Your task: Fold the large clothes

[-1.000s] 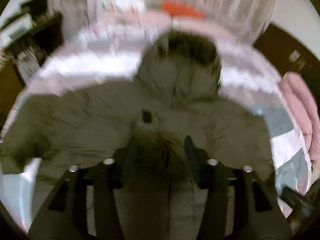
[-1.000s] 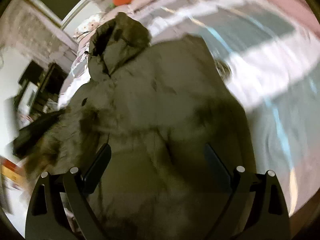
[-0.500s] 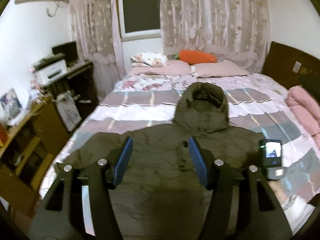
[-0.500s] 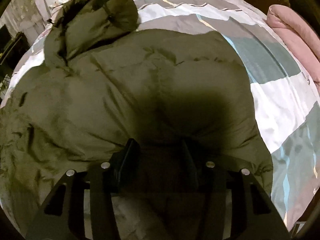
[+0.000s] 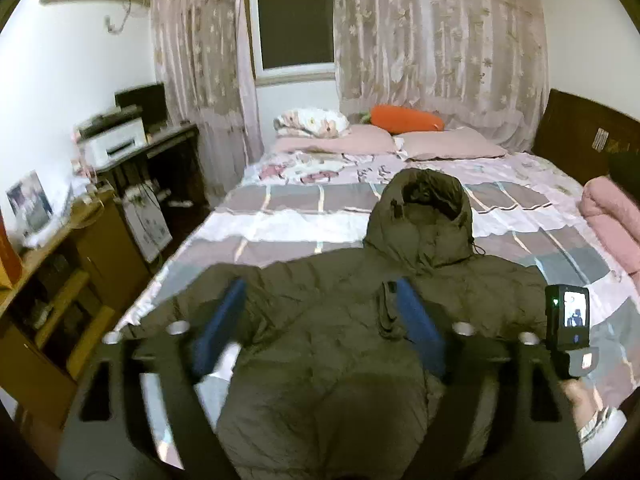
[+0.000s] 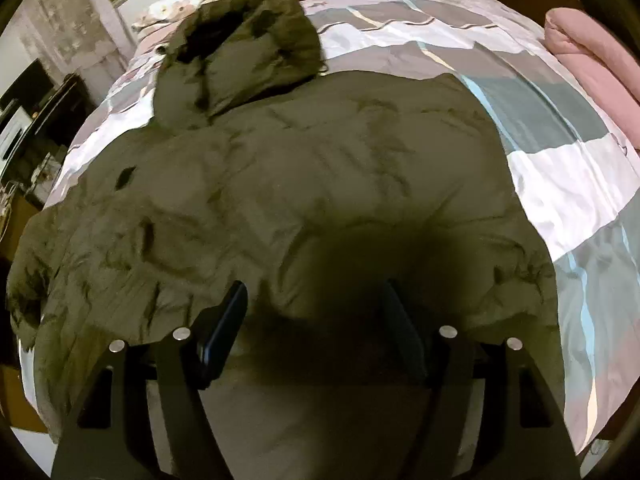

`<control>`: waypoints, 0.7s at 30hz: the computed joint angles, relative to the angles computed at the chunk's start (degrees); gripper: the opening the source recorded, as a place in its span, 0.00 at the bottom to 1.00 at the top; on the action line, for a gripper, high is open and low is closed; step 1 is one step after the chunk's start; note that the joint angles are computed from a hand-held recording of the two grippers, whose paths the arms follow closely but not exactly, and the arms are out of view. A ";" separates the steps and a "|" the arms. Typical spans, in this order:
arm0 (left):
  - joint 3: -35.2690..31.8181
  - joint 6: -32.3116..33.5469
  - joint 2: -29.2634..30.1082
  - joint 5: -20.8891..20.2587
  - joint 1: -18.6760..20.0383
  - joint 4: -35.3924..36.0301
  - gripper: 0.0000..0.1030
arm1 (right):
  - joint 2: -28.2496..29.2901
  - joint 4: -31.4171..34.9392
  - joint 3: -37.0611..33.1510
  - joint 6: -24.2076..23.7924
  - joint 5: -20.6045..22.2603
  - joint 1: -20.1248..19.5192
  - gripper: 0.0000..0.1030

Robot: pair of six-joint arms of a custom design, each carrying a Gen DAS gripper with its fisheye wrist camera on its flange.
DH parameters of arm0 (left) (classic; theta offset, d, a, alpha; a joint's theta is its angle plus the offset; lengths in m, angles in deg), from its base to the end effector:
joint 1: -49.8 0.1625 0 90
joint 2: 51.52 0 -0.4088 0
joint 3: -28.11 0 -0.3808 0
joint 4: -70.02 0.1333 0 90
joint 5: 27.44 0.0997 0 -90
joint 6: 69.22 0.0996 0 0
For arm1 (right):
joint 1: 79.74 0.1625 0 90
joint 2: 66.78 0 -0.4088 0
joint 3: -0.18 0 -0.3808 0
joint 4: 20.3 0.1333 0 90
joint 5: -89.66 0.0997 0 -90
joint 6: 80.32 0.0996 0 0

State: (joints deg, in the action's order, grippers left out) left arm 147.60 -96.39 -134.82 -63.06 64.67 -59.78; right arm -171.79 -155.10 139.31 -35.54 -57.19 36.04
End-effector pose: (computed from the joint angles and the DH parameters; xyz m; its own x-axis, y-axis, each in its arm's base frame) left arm -0.3878 -0.3247 0.2920 -0.6174 0.3722 -0.6930 0.7673 0.4789 -0.4265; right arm 0.1830 -0.2641 0.3087 -0.6985 0.5537 0.4535 0.0910 0.6972 -0.7111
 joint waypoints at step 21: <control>-11.00 -20.82 6.84 -43.94 56.87 -16.53 0.93 | 0.63 12.62 1.91 16.46 8.48 8.37 0.77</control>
State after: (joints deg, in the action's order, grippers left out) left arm 136.59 -117.20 -127.98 -107.00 121.54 -76.31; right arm -171.16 -142.48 141.22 -19.08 -48.71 44.41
